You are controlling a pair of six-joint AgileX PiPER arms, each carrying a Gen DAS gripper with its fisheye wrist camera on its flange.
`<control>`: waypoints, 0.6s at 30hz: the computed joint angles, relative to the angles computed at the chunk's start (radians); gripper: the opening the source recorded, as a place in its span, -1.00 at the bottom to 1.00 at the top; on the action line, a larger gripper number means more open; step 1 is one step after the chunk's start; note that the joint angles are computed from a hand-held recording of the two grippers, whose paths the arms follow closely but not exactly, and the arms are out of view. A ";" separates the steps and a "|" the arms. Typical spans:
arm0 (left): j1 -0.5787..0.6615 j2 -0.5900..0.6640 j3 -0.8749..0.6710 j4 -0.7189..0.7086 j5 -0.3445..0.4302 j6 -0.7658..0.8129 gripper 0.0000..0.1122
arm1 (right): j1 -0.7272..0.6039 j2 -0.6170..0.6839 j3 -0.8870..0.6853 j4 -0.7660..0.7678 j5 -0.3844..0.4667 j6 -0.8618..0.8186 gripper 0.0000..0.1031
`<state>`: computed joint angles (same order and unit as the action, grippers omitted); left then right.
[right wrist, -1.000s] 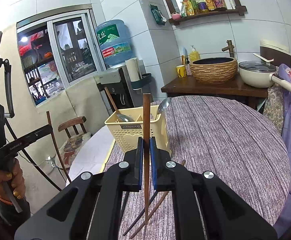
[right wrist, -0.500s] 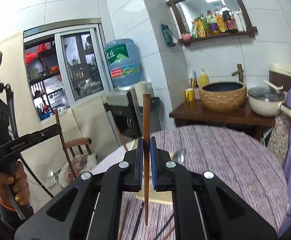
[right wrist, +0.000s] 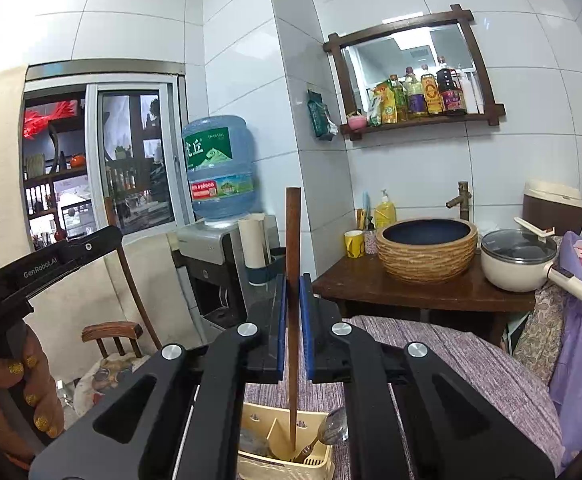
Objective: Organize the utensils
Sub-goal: 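Lower both chopsticks tip-first into the holder, then open both tools to release the chopsticks in the holder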
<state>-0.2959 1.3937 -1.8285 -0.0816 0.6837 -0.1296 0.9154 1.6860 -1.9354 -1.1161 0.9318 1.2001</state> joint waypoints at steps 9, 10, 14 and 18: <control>-0.020 -0.036 0.236 0.020 -0.099 -0.016 -0.86 | -0.012 0.023 0.143 -0.025 -0.029 0.106 -0.85; -0.021 -0.039 0.259 0.014 -0.103 -0.010 -0.86 | -0.012 0.021 0.159 -0.022 -0.034 0.110 -0.85; -0.022 -0.048 0.341 0.003 -0.122 -0.002 -0.86 | -0.004 0.027 0.206 -0.040 -0.031 0.140 -0.85; -0.023 -0.044 0.373 0.001 -0.124 -0.002 -0.86 | -0.005 0.030 0.234 -0.048 -0.031 0.163 -0.84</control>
<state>-0.3191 1.3497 -1.4552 -0.0804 0.5600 -0.1312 0.9101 1.7156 -1.7018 -1.1638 0.9007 1.3628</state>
